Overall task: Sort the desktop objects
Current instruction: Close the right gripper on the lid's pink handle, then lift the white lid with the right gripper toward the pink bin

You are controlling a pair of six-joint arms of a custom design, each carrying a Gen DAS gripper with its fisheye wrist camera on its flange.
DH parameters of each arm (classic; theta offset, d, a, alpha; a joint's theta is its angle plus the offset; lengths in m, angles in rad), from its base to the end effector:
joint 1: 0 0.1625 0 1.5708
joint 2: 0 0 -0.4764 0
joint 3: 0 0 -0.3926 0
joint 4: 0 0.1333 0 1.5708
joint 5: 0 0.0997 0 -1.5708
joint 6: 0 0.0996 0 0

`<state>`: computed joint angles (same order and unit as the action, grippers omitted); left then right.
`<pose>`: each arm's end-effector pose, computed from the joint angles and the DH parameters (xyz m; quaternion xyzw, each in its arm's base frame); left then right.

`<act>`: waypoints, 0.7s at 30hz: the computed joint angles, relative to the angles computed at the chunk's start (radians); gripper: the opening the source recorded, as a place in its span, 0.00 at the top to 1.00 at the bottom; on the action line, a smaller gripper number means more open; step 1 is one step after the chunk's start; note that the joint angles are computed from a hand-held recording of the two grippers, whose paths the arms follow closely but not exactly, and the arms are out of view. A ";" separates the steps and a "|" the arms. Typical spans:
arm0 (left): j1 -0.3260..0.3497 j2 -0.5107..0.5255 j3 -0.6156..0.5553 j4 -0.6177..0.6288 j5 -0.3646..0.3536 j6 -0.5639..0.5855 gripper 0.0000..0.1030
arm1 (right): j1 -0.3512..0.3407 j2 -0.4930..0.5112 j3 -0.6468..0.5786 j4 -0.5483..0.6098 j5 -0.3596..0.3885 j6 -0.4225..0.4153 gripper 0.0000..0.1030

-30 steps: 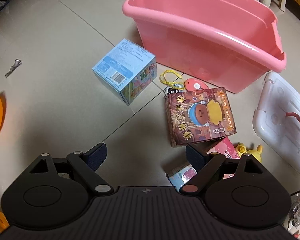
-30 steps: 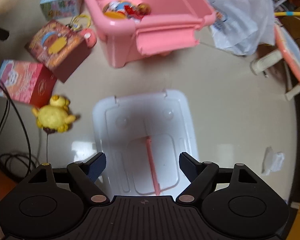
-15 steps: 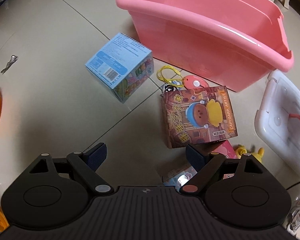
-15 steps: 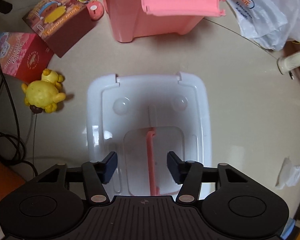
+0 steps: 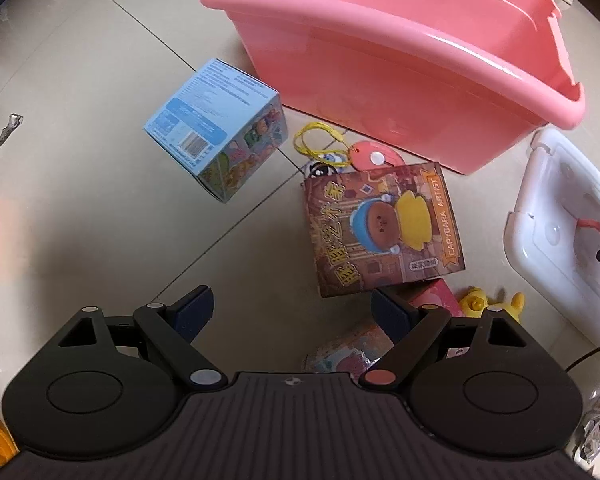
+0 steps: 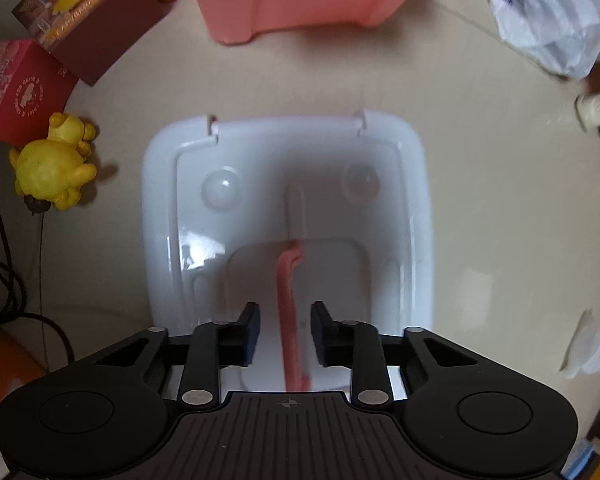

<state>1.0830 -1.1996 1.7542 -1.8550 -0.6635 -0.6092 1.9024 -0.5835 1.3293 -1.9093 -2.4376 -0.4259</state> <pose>-0.0877 -0.6171 0.3140 0.0049 0.8926 -0.1230 0.4337 0.2991 -0.6923 0.0599 0.4076 -0.7944 -0.2027 0.4022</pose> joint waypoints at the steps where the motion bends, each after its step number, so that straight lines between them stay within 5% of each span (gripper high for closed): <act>1: 0.000 0.001 0.000 0.002 -0.003 0.001 0.15 | -0.001 0.002 -0.003 0.011 -0.002 0.007 0.87; 21: -0.009 0.011 0.006 -0.009 -0.012 0.006 0.15 | 0.008 -0.020 0.049 -0.074 -0.069 -0.032 0.95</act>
